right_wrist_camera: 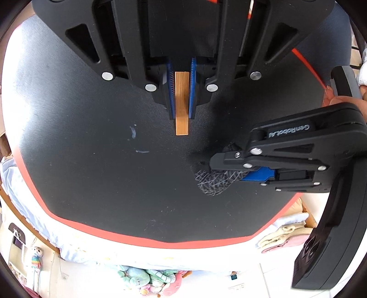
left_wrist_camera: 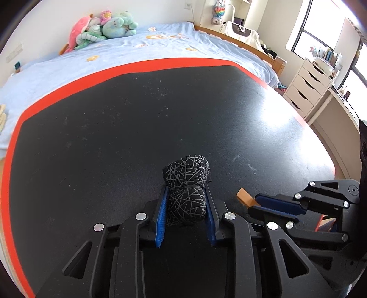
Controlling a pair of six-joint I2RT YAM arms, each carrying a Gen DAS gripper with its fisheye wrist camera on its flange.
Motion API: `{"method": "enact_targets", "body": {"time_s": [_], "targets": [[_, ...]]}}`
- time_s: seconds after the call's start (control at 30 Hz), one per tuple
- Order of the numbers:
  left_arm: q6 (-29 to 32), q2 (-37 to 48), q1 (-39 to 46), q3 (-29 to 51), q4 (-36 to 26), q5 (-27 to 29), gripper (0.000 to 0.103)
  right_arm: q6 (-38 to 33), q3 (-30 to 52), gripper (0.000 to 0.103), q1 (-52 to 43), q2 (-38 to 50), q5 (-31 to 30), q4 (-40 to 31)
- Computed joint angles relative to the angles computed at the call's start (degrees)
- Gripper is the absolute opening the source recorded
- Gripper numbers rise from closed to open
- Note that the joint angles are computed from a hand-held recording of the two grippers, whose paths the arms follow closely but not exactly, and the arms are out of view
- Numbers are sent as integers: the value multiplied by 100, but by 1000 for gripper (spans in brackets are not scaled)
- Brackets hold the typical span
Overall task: Collect trash
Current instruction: 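Grasp the wooden stick with the right gripper while the left grasps the black mesh ball, then carry the stick and mesh ball over the wastebasket and open both grippers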
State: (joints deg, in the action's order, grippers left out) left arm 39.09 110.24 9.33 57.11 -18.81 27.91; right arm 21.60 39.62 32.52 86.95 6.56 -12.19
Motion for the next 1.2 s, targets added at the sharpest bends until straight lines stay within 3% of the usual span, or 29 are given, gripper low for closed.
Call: {"method": "enact_targets", "body": {"time_s": [0.33, 0.83, 1.2], "targets": [[525, -1245, 357, -694, -615, 299, 28, -128, 80, 11, 3, -1102, 16, -983], [1765, -2926, 1319, -1521, -2009, 911, 28, 520, -248, 11, 1180, -3032, 618, -2437], [3142, -3362, 2204, -1847, -3093, 1060, 28, 1671, -367, 11, 2738, -4039, 1198, -3449]]}}
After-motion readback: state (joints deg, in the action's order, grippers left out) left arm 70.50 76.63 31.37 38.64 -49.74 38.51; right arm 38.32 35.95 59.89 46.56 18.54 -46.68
